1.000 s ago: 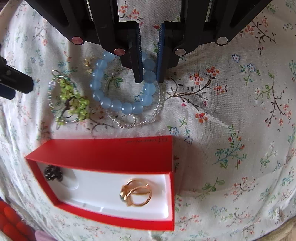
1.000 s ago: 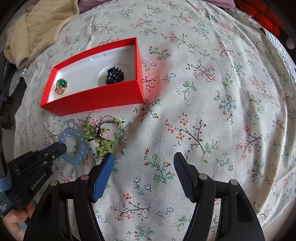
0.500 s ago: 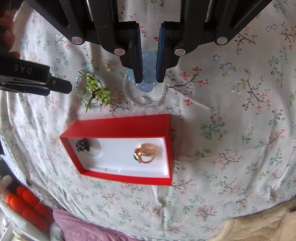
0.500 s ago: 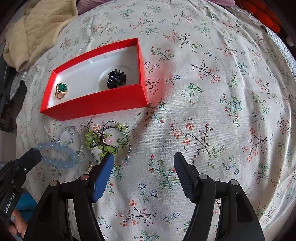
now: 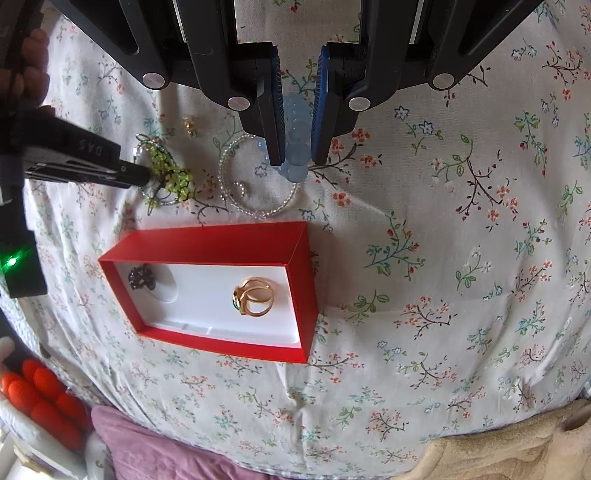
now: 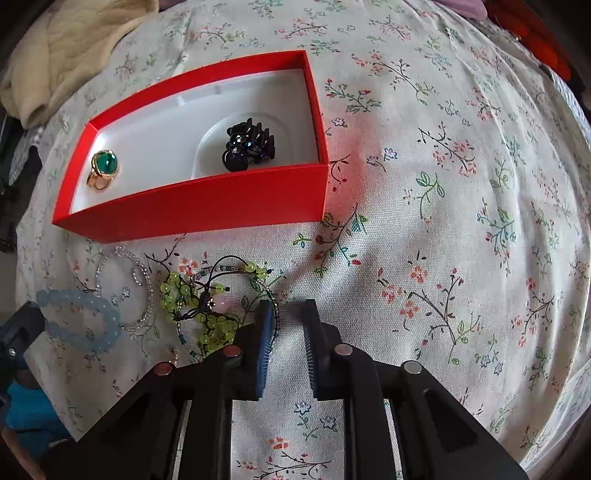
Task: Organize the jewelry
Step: 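Lift the blue bracelet with the left tool while the right tool grasps the thin dark beaded bracelet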
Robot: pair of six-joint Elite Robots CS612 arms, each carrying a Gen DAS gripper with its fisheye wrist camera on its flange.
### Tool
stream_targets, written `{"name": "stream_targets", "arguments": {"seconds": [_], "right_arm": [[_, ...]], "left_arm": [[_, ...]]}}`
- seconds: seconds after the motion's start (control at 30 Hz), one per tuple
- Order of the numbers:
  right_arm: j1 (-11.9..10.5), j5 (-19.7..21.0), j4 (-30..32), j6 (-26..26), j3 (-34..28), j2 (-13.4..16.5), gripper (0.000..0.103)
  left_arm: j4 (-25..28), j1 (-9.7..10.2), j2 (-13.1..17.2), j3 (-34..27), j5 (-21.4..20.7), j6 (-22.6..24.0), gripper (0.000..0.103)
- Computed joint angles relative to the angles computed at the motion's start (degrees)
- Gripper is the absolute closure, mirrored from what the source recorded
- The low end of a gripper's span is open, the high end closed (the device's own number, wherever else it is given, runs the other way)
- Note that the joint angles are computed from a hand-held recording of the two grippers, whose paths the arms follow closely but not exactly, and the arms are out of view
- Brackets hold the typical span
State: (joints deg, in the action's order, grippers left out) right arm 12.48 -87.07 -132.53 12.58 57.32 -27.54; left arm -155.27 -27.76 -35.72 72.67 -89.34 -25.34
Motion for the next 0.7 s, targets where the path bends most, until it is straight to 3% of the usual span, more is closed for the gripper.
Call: {"name": "stream_targets", "arguments": {"seconds": [0.1, 0.7], "right_arm": [[0.2, 0.4, -0.2, -1.3, -0.2, 0.1, 0.1], [-0.7, 7.1, -13.2, -3.4, 9.9, -6.7, 0.1]], "left_arm": [[0.0, 0.02, 0.0, 0.0, 0.0, 0.1, 0.094], [-3.6, -0.11, -0.9, 1.1, -0.1, 0.1, 0.094]]}}
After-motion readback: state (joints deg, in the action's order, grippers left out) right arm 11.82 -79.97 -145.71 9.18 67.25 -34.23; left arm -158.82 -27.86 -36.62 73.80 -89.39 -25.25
